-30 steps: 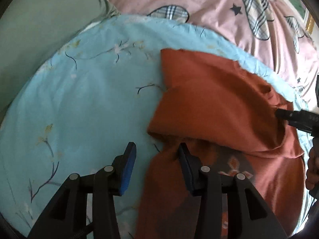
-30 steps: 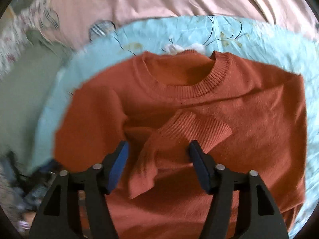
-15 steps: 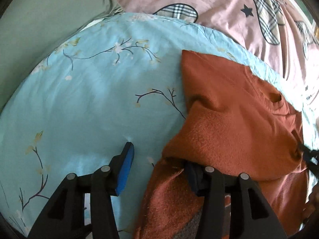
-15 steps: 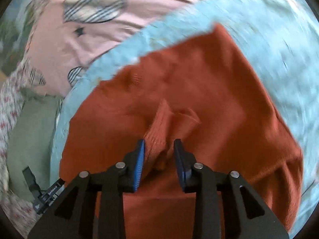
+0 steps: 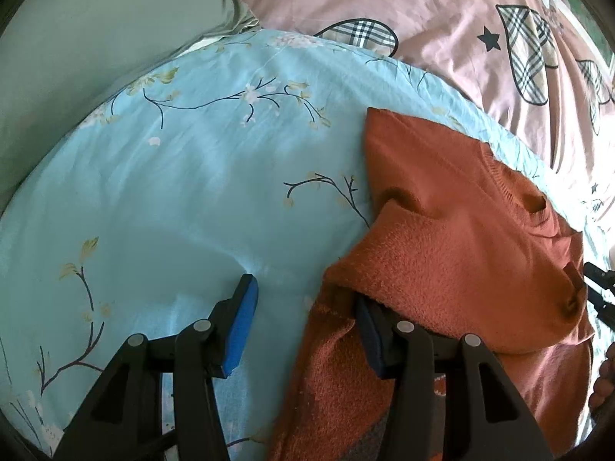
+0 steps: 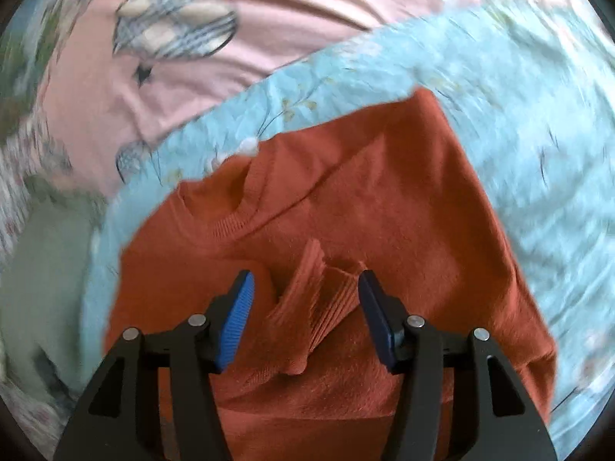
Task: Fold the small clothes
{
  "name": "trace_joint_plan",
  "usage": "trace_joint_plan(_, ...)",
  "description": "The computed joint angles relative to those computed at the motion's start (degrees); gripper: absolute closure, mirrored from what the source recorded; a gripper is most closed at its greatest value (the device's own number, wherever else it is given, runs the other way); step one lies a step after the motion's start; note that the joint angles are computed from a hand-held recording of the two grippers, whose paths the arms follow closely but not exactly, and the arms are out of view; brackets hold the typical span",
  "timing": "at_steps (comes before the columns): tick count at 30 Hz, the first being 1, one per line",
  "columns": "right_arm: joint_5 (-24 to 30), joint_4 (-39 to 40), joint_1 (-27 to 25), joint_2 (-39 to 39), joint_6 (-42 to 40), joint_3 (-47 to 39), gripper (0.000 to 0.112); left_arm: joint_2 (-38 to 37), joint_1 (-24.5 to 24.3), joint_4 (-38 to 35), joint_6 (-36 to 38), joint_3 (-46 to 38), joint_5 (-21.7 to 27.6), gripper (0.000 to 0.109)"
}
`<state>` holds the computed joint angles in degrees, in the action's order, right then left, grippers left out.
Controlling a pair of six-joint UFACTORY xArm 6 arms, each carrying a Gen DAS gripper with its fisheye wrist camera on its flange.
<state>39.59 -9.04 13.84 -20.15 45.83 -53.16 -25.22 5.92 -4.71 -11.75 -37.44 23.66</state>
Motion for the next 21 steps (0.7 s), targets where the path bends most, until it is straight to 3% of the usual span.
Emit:
trace_joint_plan(1,0.4,1.0,-0.1,0.7,-1.0,-0.4,0.105,0.0,0.1,-0.4,0.4,0.1,-0.1,0.057)
trace_joint_plan(3,-4.9,0.3,-0.7,-1.3,0.9,2.1,0.105,-0.2,0.3,-1.9,1.5,0.3,-0.4,0.057)
trace_joint_plan(5,-16.3,-9.4,-1.3,-7.0,9.8,7.4,0.105,-0.3,0.4,-3.6,2.9,0.5,-0.6,0.057)
trace_joint_plan(7,-20.7,-19.0,-2.4,-12.0,17.6,10.4,0.105,-0.4,0.5,-4.3,3.3,0.6,-0.7,0.056)
trace_joint_plan(8,-19.8,-20.3,-2.8,-14.3,18.8,12.0,0.106,-0.3,0.5,-3.8,2.9,0.5,-0.7,0.056)
trace_joint_plan(10,-18.3,-15.7,-2.7,-14.9,15.9,14.0,0.105,-0.2,0.4,-2.9,2.1,0.4,-0.7,0.056)
trace_joint_plan(13,-8.1,-2.6,-2.5,-16.4,8.8,16.0,0.104,-0.3,0.4,-2.8,2.0,0.4,-0.5,0.056)
trace_joint_plan(16,-7.7,1.6,-3.4,-19.6,10.2,19.5,0.099,-0.5,0.7,-4.9,3.4,0.6,-0.5,0.056)
trace_joint_plan(19,-7.9,0.8,-4.0,-17.7,9.3,18.0,0.071,-0.3,0.6,-4.4,3.1,0.3,0.0,0.056)
trace_joint_plan(21,-5.2,2.3,-4.1,-14.0,5.5,15.2,0.088,-0.1,0.9,-5.7,4.3,-0.2,0.6,0.056)
